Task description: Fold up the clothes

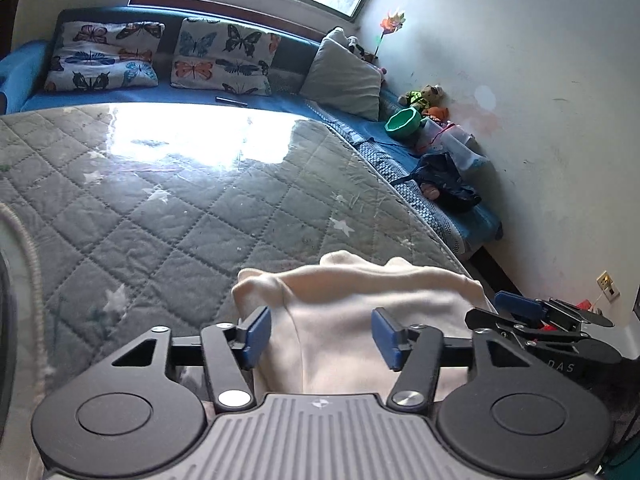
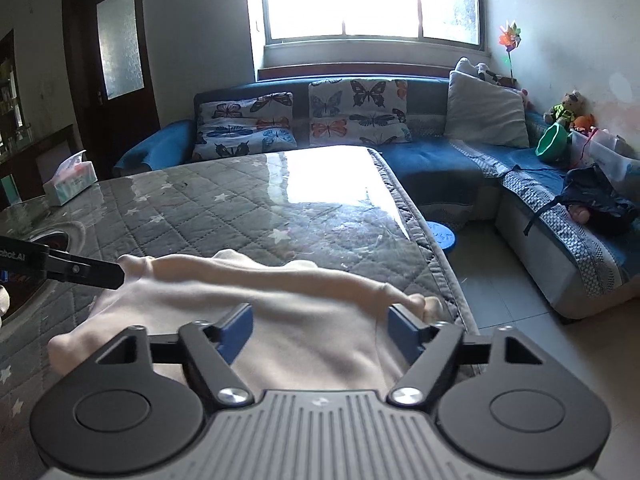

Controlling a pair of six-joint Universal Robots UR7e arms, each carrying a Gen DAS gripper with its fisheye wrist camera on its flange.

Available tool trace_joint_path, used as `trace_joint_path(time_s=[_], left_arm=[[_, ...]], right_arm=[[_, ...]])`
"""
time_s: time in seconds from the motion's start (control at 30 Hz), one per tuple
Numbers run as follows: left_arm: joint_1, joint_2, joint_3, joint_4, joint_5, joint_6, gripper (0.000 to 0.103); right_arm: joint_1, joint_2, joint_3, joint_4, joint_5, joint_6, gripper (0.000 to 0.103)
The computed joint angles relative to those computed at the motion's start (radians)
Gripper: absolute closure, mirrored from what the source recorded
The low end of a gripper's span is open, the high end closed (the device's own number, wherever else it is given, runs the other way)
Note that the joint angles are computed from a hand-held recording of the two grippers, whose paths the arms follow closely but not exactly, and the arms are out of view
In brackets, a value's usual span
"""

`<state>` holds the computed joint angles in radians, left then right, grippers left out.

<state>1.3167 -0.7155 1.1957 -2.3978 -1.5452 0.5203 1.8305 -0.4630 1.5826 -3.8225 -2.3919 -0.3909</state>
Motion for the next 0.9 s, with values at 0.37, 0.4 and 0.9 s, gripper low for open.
trace_joint_path(time_s=[0.37, 0.4, 0.9], left_arm=[[0.015, -0.109, 0.164, -0.125, -0.009, 0.079, 0.016], [0.017, -0.119, 0.178, -0.135, -0.014, 0.086, 0.011], [0.041, -0.241, 0.347, -0.214, -0.065, 0.150, 0.000]], right_arm=[[0.051, 0.049, 0.005, -0.122, -0.055, -0.018, 0.001], [0.057, 0.057, 0.002, -0.139, -0.063, -0.028, 0.000], [0.117, 0.104, 0.028, -0.288, -0.096, -0.030, 0.000]])
